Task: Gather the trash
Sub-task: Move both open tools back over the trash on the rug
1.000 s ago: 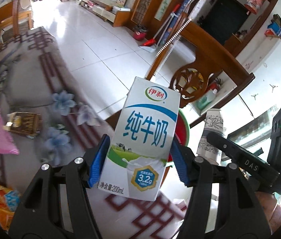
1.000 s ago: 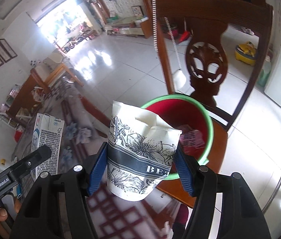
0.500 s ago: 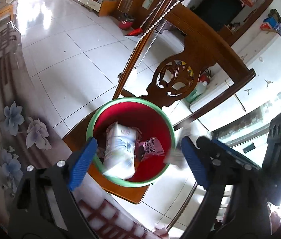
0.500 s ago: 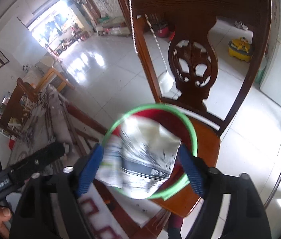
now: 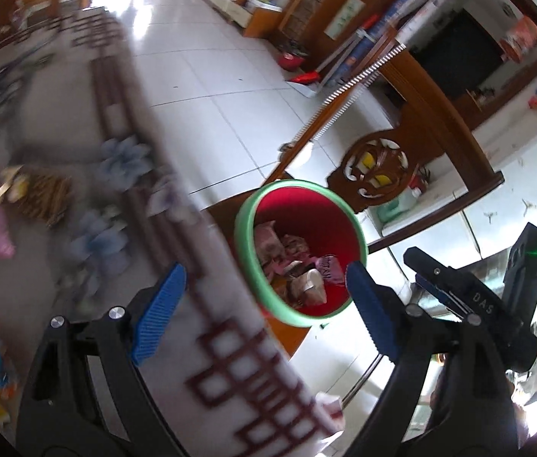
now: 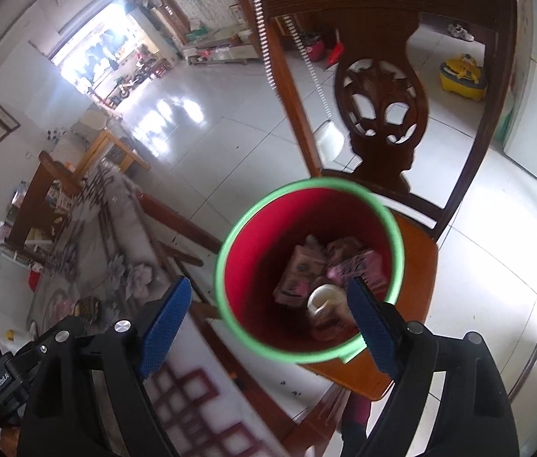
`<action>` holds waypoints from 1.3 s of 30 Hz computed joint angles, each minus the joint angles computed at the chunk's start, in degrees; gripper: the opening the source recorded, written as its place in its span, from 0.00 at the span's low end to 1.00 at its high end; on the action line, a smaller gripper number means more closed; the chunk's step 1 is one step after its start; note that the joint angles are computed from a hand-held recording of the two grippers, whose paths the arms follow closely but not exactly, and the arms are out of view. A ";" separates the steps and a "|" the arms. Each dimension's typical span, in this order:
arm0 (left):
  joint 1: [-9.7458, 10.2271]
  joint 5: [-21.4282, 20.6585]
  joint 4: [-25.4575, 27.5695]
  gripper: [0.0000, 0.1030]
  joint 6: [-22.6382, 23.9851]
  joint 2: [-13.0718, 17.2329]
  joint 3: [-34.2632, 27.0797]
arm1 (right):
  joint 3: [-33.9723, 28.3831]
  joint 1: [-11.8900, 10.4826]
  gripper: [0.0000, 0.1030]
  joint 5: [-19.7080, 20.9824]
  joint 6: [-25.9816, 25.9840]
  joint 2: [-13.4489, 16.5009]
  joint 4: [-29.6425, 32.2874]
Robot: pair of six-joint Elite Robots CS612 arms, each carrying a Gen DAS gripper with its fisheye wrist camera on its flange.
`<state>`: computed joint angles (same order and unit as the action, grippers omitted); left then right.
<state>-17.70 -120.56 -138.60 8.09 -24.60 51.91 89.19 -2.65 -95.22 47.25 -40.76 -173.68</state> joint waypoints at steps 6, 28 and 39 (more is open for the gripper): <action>2.91 2.69 -3.08 0.81 -4.93 -0.72 1.34 | -4.72 2.39 0.79 2.45 -2.46 1.87 3.62; 15.55 15.40 -6.84 0.82 -18.19 -0.56 2.39 | -44.87 14.89 0.89 8.45 -47.21 18.90 40.48; 17.36 13.35 -5.21 0.82 -17.32 0.05 2.01 | -57.22 16.94 0.54 4.34 -51.72 26.42 51.20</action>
<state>-0.34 -107.21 -143.81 -9.23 -24.55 53.92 31.96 14.29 -90.88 -4.47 -14.34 -122.48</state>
